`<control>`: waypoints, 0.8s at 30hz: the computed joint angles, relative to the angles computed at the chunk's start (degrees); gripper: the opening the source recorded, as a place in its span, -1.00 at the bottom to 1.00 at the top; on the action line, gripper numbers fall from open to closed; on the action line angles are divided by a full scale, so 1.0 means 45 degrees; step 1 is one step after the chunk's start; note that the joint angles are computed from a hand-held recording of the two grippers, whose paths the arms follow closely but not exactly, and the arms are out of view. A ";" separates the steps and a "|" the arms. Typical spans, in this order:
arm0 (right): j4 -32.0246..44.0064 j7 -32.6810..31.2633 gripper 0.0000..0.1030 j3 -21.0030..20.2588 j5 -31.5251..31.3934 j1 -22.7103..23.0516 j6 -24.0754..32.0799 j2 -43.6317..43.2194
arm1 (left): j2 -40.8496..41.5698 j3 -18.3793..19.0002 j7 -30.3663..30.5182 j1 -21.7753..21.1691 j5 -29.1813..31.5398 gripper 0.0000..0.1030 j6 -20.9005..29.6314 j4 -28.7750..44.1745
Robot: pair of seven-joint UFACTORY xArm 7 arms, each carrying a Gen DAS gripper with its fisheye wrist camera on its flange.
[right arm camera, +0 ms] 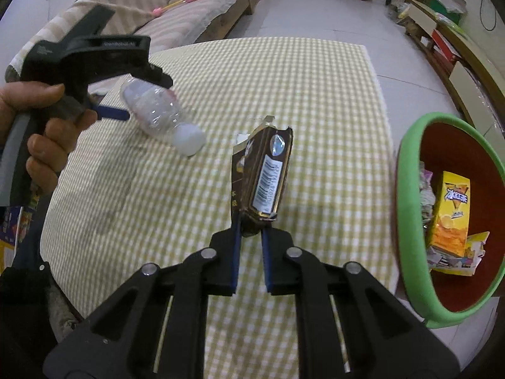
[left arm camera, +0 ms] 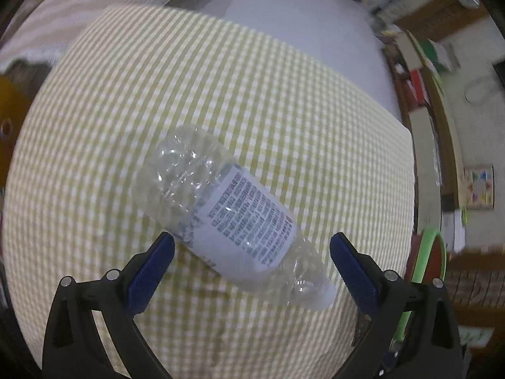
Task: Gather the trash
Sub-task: 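Grasp the brown wrapper with the right tool while the left grasps the plastic bottle, then carry the plastic bottle and brown wrapper over the bin and open both tools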
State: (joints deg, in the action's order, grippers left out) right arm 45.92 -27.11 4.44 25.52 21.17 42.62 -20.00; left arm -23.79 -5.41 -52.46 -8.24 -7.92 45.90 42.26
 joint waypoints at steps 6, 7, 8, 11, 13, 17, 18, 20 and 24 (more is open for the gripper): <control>0.0282 -0.0118 -0.76 -0.0138 0.0259 -0.0036 -0.0169 0.0273 | 0.0953 -0.0207 -0.0952 -0.0018 0.0024 0.65 -0.0269 0.0261; 0.0323 -0.0149 -0.76 -0.0148 0.0308 -0.0049 -0.0179 0.0313 | 0.1081 -0.0264 -0.1050 -0.0015 0.0195 0.61 -0.0217 0.0375; 0.0363 -0.0170 -0.76 -0.0152 0.0377 -0.0054 -0.0202 0.0355 | 0.1166 -0.0365 -0.1160 -0.0016 0.0460 0.57 -0.0163 0.0468; 0.0464 -0.0263 -0.76 -0.0191 0.0516 -0.0114 -0.0200 0.0470 | 0.1221 -0.0360 -0.1200 -0.0119 0.0674 0.50 -0.0262 0.0500; 0.0524 -0.0329 -0.76 -0.0191 0.0631 -0.0143 -0.0253 0.0573 | 0.0833 -0.0256 -0.0847 -0.0282 0.0560 0.37 -0.0312 0.0204; 0.0667 -0.0437 -0.76 -0.0181 0.0801 -0.0183 -0.0276 0.0721 | -0.0046 0.0015 0.0456 -0.0576 0.0264 0.16 -0.0058 -0.0280; 0.0699 -0.0461 -0.76 -0.0168 0.0816 -0.0197 -0.0279 0.0754 | -0.0277 0.0046 0.0843 -0.0675 0.0176 0.06 -0.0027 -0.0414; 0.0678 -0.0446 -0.76 -0.0129 0.0853 -0.0212 -0.0285 0.0709 | -0.0632 0.0011 0.1409 -0.0723 0.0249 0.05 0.0305 -0.0507; 0.0577 -0.0329 -0.76 -0.0070 0.0846 -0.0219 -0.0341 0.0561 | -0.1220 -0.0086 0.2402 -0.1068 -0.0036 0.04 0.0809 -0.0776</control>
